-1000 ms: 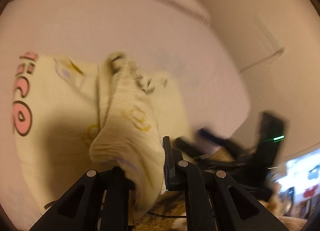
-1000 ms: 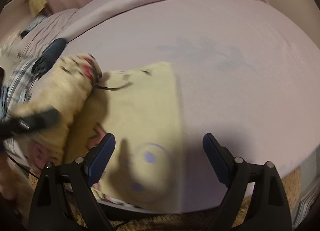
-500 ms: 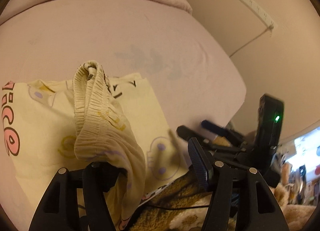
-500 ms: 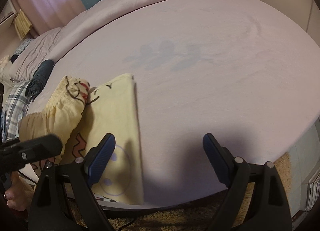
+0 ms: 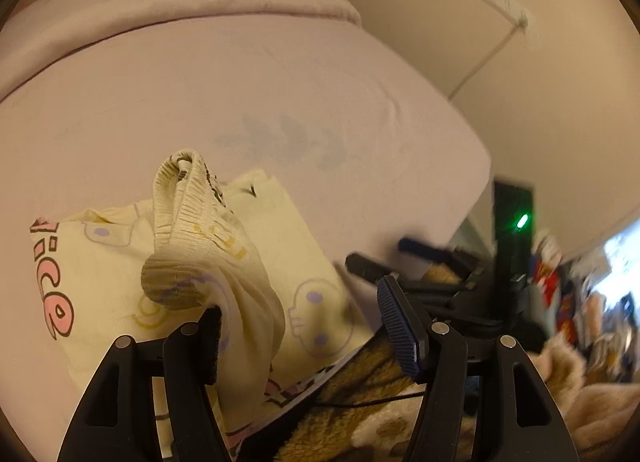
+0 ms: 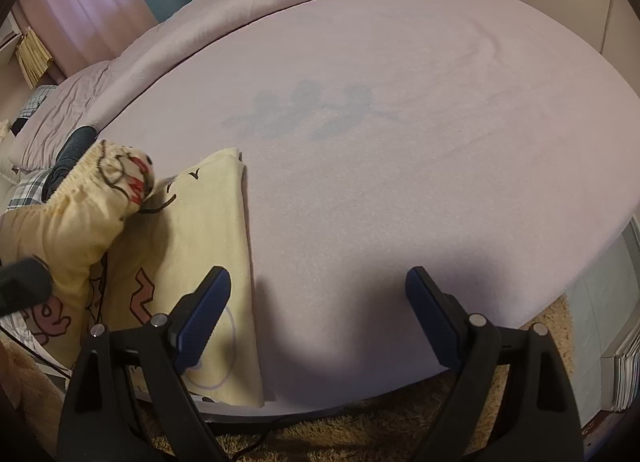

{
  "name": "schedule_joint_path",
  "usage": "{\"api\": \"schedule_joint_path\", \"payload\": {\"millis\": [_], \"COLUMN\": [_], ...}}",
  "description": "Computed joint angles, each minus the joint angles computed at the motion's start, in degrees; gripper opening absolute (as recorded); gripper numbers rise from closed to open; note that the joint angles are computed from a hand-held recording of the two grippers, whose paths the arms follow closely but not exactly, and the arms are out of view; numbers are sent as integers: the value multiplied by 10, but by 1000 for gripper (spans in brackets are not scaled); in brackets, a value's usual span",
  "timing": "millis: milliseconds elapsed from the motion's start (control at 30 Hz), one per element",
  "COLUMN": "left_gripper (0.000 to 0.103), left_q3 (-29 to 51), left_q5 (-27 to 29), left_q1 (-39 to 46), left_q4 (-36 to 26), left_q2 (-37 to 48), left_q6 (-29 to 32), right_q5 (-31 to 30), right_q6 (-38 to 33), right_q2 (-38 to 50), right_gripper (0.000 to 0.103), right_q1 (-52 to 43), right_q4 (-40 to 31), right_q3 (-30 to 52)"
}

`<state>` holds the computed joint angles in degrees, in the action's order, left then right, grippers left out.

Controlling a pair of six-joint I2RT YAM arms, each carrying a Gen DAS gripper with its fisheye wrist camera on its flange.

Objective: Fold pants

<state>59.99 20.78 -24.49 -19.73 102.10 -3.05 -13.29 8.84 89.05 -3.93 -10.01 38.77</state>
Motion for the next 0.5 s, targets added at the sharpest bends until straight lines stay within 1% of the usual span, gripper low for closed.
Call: {"api": "schedule_joint_path", "payload": {"millis": [100,167,200,233,300,333,400,500], "left_gripper": [63,63,63,63,63,63,63,63], "left_q3": [18,36,37,29,-6,-14,-17,-29], "left_q5": [2,-4,-1,6,28,40,72,117], "left_q1": [-11,-11,-11,-9,1,8,25,53], "left_q4": [-11,-29,-30,-16,34,44,38,34], "left_q2": [50,90,105,110,101,97,90,64], "left_q6": [19,18,17,18,19,17,8,2], "right_q5": [0,0,-2,-7,-14,-22,-37,-32], "right_q6": [3,8,8,3,-1,-3,-5,-2], "right_q2": [-1,0,-2,-5,-11,-12,-15,-26], "right_gripper": [90,90,90,90,90,90,90,90], "right_q1": [-2,-6,-10,-18,-25,-30,-33,-13], "right_q4": [1,1,0,-2,-4,-5,-9,-8], "right_q3": [-1,0,-1,-2,-4,-3,-2,-5]}}
